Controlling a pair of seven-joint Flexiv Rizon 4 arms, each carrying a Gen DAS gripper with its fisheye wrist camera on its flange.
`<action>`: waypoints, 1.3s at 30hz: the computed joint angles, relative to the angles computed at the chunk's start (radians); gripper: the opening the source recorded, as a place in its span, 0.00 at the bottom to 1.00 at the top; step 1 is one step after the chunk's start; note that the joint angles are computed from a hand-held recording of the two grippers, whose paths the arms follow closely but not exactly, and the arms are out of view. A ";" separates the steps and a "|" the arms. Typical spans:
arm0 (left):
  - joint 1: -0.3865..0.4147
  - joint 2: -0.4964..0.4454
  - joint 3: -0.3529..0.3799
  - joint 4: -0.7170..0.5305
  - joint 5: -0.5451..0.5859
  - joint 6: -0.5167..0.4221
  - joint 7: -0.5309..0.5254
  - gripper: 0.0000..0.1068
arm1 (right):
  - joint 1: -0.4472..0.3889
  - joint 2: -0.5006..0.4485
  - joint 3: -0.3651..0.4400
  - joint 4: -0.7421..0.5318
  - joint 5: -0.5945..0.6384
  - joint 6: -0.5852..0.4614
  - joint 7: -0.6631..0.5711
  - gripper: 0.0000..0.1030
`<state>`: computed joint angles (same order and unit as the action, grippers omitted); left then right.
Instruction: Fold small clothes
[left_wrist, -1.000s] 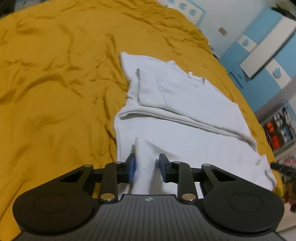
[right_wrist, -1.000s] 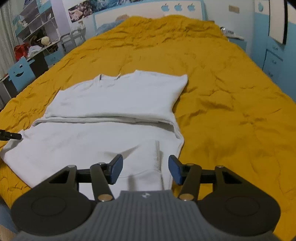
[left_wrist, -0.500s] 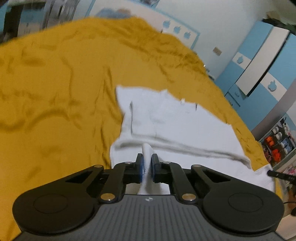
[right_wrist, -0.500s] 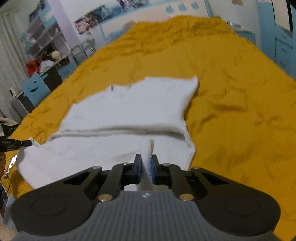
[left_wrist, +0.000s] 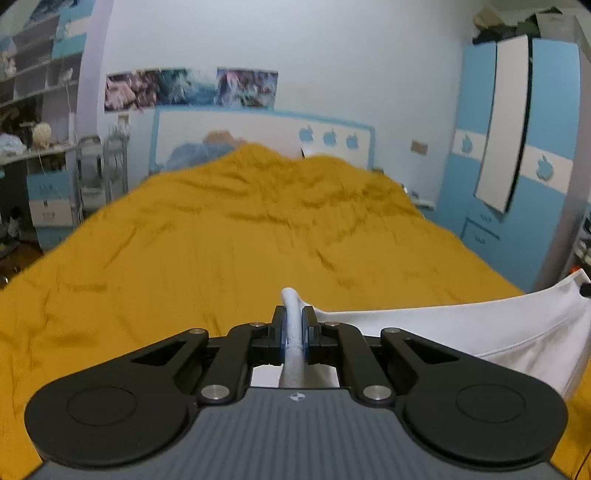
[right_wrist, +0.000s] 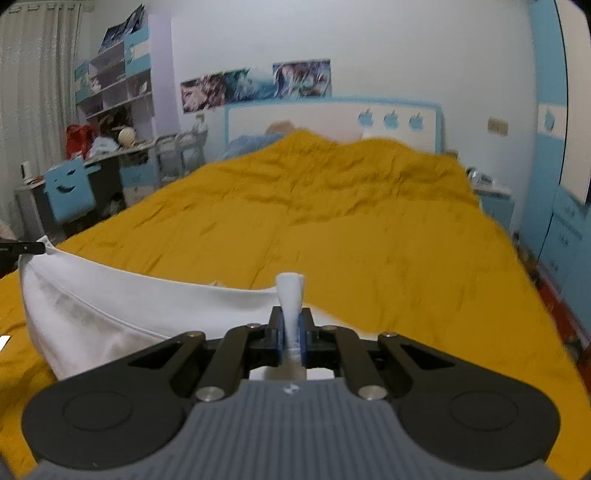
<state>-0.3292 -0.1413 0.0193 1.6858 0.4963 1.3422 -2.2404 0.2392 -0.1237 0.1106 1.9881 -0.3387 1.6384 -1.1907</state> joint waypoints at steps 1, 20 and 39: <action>0.001 -0.021 0.003 -0.031 0.011 -0.001 -0.013 0.08 | 0.044 -0.019 -0.069 -0.018 -0.065 0.020 0.059 0.02; -0.098 -0.401 0.151 -0.386 -0.030 -0.164 -0.005 0.08 | 0.107 -0.543 -0.199 -0.610 -0.060 -0.158 0.202 0.02; -0.172 -0.407 0.195 -0.444 0.124 -0.371 -0.110 0.20 | 0.170 -0.629 -0.295 -0.646 -0.118 -0.242 0.398 0.18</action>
<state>-0.5016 -0.5484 0.2138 1.2418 0.6202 0.9711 -2.3508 0.4092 -0.7531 -0.1848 1.3421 -0.4568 1.3966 -0.7926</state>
